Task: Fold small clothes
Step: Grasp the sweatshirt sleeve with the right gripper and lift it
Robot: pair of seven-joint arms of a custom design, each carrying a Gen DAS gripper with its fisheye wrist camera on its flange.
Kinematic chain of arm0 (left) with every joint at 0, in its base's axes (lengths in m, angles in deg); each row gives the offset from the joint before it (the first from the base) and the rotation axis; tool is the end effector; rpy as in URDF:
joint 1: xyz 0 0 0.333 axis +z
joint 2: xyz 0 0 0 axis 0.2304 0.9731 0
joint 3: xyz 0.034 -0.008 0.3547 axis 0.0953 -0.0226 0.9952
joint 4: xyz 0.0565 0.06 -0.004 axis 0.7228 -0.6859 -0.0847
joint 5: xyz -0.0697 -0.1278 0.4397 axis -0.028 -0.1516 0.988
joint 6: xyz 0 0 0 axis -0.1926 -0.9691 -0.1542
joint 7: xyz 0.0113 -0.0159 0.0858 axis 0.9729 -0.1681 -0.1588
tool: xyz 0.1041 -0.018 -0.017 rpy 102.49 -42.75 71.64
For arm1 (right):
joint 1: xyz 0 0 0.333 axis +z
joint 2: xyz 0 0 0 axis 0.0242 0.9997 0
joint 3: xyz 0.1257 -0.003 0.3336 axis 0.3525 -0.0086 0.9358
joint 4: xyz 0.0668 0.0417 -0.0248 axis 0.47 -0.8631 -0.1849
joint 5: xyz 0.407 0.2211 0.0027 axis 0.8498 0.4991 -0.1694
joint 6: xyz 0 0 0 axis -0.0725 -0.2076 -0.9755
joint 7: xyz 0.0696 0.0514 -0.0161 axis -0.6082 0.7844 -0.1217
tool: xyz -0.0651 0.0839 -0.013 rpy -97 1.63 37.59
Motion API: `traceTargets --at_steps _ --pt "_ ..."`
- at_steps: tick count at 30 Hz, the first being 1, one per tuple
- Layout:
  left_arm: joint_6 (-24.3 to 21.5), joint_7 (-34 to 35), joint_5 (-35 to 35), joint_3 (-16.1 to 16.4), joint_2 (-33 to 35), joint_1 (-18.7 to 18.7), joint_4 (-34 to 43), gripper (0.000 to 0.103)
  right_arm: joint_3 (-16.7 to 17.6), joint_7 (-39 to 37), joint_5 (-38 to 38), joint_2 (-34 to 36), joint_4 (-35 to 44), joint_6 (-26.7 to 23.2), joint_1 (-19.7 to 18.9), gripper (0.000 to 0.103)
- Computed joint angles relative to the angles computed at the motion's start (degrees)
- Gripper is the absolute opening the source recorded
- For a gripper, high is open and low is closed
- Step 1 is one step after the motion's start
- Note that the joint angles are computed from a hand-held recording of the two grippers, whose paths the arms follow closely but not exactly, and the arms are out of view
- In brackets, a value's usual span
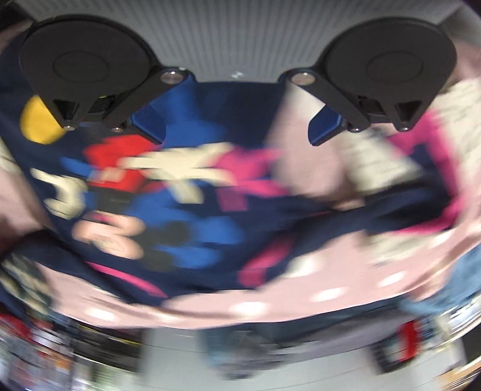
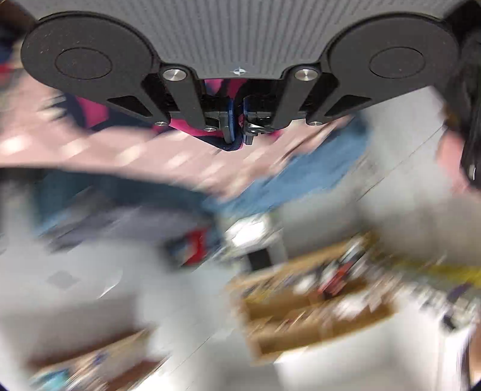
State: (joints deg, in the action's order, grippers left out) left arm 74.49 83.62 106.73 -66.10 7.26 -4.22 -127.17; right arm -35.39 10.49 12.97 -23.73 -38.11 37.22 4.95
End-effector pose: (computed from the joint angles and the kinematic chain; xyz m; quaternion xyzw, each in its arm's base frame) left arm 0.6134 -0.2957 0.3671 -0.6574 0.6831 -0.1957 0.2509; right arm 0.6207 0.0431 0.4949 -0.7369 0.3372 -0.0189 0.5856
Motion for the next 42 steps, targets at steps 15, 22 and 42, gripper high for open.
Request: traceTargets --at_steps 15,22,42 --pt "8.74 13.97 -17.32 -3.88 -4.01 6.62 -8.34 0.103 5.12 15.47 -17.39 10.06 2.36 16.7 2.72 0.066" --pt "9.72 17.84 -19.42 -1.99 -1.87 2.02 -6.04 0.103 5.23 16.41 -32.44 25.53 17.41 40.34 5.5 0.068" --pt "8.25 20.13 -22.78 -2.51 -3.77 2.45 -8.61 0.103 16.31 51.55 -42.09 43.77 40.57 37.96 -7.74 0.002"
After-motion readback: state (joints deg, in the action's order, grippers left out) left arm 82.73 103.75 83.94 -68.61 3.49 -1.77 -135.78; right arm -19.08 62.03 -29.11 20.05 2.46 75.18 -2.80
